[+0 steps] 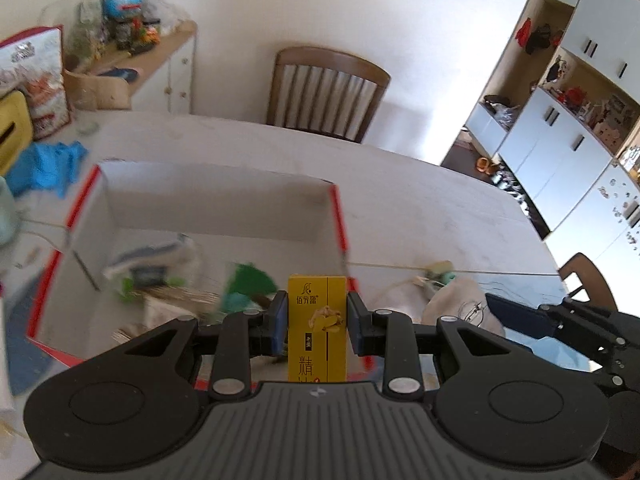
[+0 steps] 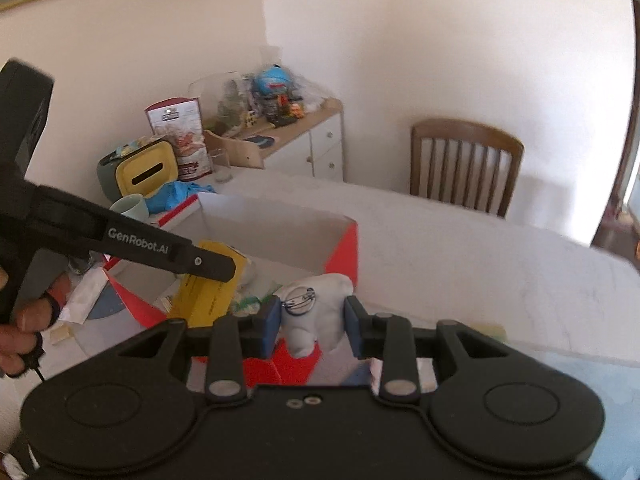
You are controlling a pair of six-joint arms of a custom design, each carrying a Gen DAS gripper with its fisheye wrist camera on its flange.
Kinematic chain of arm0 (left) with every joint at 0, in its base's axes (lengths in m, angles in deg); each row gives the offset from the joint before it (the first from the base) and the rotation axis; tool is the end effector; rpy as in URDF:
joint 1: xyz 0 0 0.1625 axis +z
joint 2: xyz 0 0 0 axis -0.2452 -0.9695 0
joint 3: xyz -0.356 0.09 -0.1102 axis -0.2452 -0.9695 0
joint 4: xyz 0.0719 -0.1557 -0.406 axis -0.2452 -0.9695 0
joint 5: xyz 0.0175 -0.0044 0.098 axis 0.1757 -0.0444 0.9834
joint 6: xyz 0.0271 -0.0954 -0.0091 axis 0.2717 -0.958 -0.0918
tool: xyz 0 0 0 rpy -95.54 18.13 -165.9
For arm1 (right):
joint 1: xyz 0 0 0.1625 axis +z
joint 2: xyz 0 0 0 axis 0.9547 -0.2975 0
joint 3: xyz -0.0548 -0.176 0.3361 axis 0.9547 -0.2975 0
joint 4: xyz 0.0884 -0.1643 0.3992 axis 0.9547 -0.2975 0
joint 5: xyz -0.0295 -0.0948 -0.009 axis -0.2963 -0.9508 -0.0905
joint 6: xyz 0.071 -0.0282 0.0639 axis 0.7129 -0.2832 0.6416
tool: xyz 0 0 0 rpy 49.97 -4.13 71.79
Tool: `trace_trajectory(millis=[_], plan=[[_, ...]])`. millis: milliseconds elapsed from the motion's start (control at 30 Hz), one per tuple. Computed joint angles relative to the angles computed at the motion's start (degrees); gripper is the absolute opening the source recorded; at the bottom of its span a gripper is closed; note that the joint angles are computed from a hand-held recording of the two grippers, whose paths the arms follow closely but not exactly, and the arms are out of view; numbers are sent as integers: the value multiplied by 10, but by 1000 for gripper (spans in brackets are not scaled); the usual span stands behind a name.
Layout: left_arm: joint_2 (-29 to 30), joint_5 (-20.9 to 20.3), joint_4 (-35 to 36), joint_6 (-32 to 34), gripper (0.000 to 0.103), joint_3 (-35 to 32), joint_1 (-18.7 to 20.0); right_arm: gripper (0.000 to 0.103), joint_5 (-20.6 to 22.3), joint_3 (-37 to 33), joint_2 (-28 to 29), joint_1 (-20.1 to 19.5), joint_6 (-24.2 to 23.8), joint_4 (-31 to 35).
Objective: Organize objects
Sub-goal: 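Carry yellow box and white cloth into the red box and open both tools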
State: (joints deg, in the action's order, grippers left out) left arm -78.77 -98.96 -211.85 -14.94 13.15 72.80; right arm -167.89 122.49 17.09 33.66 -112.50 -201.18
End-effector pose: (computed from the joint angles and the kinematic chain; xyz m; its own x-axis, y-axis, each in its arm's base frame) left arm -0.1823 -0.6247 0.1778 -0.7278 0.5527 -0.4059 0.6660 0.7108 -0.2263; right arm 0.2257 -0.5123 0.0805 -0.7617 0.0292 0.6472 -0.5078 0.5936 -0.6244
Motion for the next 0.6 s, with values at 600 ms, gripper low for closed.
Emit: trace_trajectory(millis=[600], plan=[[77,56,10,106,29,-119,56,32,-68,-236,188,-5,-206,-10]])
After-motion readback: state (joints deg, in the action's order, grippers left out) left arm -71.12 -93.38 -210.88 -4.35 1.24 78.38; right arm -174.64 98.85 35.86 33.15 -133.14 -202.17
